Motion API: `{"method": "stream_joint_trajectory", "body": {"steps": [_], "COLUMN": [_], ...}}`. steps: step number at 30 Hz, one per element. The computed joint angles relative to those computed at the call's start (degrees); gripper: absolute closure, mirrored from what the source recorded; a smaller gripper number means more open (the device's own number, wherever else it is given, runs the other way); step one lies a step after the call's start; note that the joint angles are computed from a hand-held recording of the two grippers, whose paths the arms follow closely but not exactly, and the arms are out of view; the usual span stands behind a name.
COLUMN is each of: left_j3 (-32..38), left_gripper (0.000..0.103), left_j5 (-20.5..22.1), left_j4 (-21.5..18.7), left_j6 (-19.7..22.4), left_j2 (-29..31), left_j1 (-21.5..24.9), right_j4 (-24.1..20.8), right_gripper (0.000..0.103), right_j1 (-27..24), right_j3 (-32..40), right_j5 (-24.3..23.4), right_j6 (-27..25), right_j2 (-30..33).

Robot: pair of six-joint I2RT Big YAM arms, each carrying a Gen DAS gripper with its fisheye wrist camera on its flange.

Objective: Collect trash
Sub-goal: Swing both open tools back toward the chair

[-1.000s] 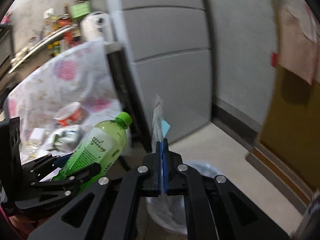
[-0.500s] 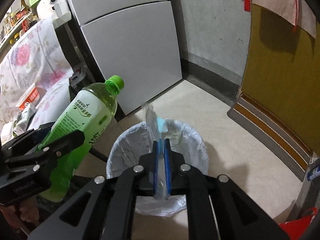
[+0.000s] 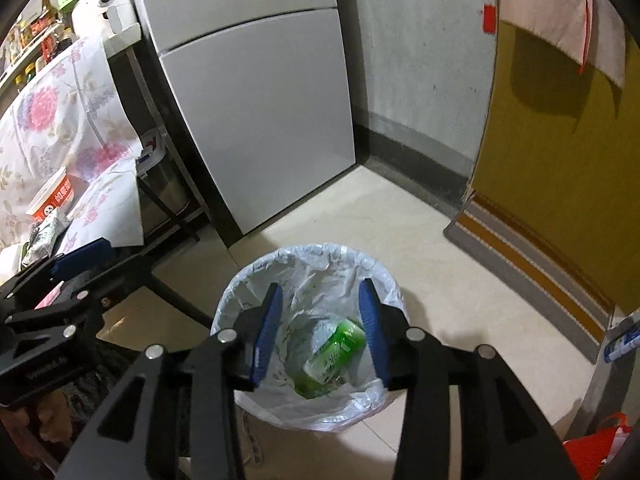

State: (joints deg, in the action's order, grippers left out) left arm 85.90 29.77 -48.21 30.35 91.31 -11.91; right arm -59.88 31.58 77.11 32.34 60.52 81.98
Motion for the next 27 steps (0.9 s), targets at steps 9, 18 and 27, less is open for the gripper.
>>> {"method": "stream_joint_trajectory", "body": {"steps": [9, 18, 27], "left_j3": [1.72, 8.59, 14.64], "left_gripper": [0.020, 0.016, 0.016], "left_j5": [-2.03, -5.42, -10.14], "left_j4": [-0.72, -6.64, -7.17], "left_j6": [-0.59, -2.91, -7.33], "left_j2": [-1.66, 0.50, 4.62], "left_j1": [5.10, 15.05, 26.86], "right_j4": [-3.94, 1.85, 3.68], "right_gripper": [0.060, 0.043, 0.033], "right_j1": [3.61, 7.46, 9.36], "right_j3": [8.57, 20.85, 37.37], "right_j5": [2.50, 0.95, -6.05], "right_j6": [0.12, -14.48, -26.26], "right_j2": [2.40, 9.69, 22.18]}}
